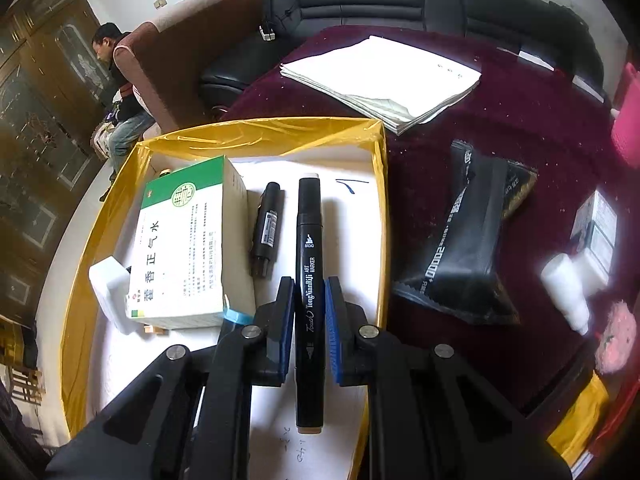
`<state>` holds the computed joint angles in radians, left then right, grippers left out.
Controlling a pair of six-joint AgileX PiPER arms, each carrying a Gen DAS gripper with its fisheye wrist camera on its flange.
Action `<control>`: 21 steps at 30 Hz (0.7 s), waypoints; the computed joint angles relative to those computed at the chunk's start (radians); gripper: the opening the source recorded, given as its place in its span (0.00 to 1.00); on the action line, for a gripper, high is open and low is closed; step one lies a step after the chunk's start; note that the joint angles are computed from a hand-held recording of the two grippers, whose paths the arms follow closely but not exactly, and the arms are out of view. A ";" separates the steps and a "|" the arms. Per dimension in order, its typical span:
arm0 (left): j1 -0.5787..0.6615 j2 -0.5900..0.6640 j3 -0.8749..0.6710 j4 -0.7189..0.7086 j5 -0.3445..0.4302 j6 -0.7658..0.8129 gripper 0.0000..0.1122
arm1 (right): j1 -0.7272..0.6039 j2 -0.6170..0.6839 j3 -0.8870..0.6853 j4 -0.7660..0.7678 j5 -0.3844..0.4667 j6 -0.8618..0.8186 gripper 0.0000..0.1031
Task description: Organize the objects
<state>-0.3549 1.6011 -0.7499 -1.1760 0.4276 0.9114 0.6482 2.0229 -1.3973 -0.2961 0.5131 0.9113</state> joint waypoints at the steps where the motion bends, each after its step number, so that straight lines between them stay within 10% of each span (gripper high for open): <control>1: 0.004 0.007 -0.003 0.002 0.009 -0.003 0.11 | -0.001 0.000 -0.001 0.000 0.001 -0.002 0.12; 15: 0.025 -0.062 0.044 -0.110 0.028 0.108 0.11 | 0.003 -0.123 0.066 -0.093 0.008 0.074 0.15; 21: 0.034 -0.120 0.081 -0.206 0.054 0.234 0.14 | -0.086 -0.286 0.222 -0.258 0.044 0.271 0.49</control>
